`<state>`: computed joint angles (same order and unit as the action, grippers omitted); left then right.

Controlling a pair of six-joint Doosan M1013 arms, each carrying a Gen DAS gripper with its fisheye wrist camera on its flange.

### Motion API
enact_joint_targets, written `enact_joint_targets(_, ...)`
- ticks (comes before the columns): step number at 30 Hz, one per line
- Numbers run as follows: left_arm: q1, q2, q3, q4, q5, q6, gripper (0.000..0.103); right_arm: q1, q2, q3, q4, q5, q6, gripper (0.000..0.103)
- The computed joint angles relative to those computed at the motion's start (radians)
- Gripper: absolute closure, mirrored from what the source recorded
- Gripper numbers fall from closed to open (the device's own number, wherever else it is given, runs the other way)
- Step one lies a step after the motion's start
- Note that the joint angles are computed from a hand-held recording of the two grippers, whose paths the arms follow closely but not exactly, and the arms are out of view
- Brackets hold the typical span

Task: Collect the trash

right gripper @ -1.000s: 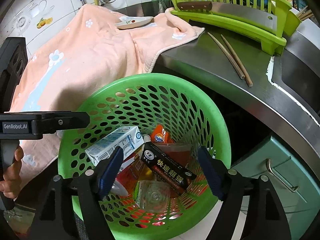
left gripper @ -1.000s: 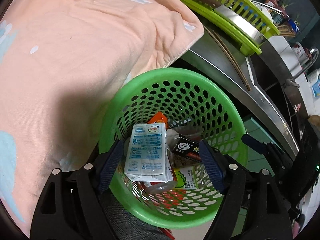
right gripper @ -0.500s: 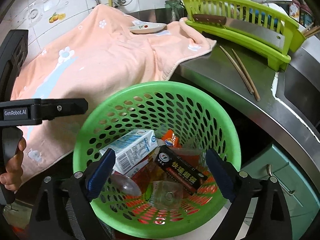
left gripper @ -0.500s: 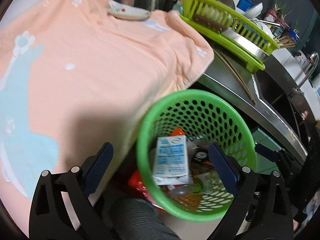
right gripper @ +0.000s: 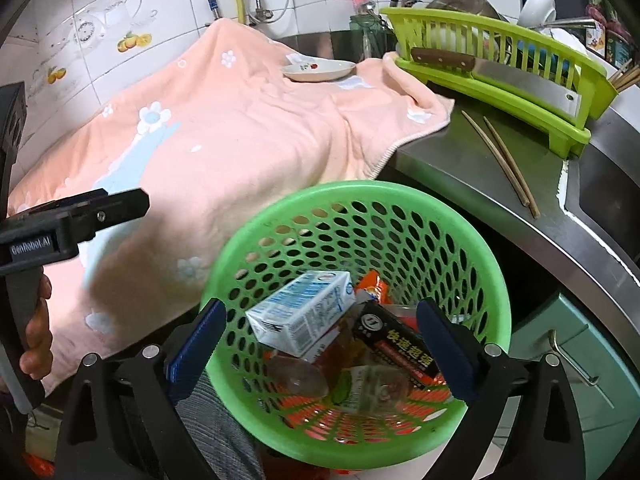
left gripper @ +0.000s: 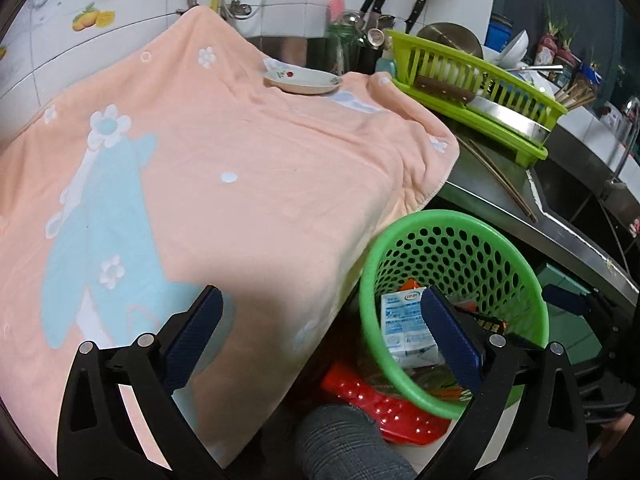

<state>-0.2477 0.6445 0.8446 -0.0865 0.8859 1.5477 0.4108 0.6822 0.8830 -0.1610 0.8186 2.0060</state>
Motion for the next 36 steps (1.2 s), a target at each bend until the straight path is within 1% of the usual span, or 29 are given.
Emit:
enact_joint_targets(10, 0.014, -0.061, 0.101, 0.072, -0.073, -0.025, 0.005, 0.023, 0.008, -0.027, -0.041, -0.011, 0.043, 0.009)
enact_joint_targets(14, 0.03, -0.077, 0.124, 0.003, -0.086, 0.016, 0.005, 0.031, 0.011, -0.034, -0.045, -0.015, 0.044, 0.009)
enact_joint_targets(17, 0.031, -0.097, 0.16, 0.008, -0.133, 0.021, 0.005, 0.04, 0.018, -0.048, -0.067, -0.004, 0.044, 0.008)
enact_joint_targets(22, 0.03, -0.114, 0.185, 0.033, -0.165, 0.016, 0.005, 0.051, 0.024, -0.061, -0.095, 0.004, 0.041, 0.007)
enact_joint_targets(26, 0.029, -0.133, 0.214, 0.08, -0.215, -0.014, 0.005, 0.057, 0.029, -0.069, -0.12, 0.01, 0.055, 0.007)
enact_joint_targets(28, 0.031, -0.136, 0.216, 0.085, -0.217, -0.018, 0.005, 0.059, 0.031, -0.072, -0.127, 0.014, 0.065, 0.007)
enact_joint_targets(30, 0.034, -0.133, 0.209, 0.068, -0.2, 0.006, 0.005, 0.057, 0.034, -0.078, -0.104, 0.018, 0.056, 0.007)
enact_joint_targets(36, 0.036, -0.136, 0.222, 0.088, -0.203, -0.021, 0.005, 0.056, 0.038, -0.087, -0.098, 0.021, 0.06, 0.007)
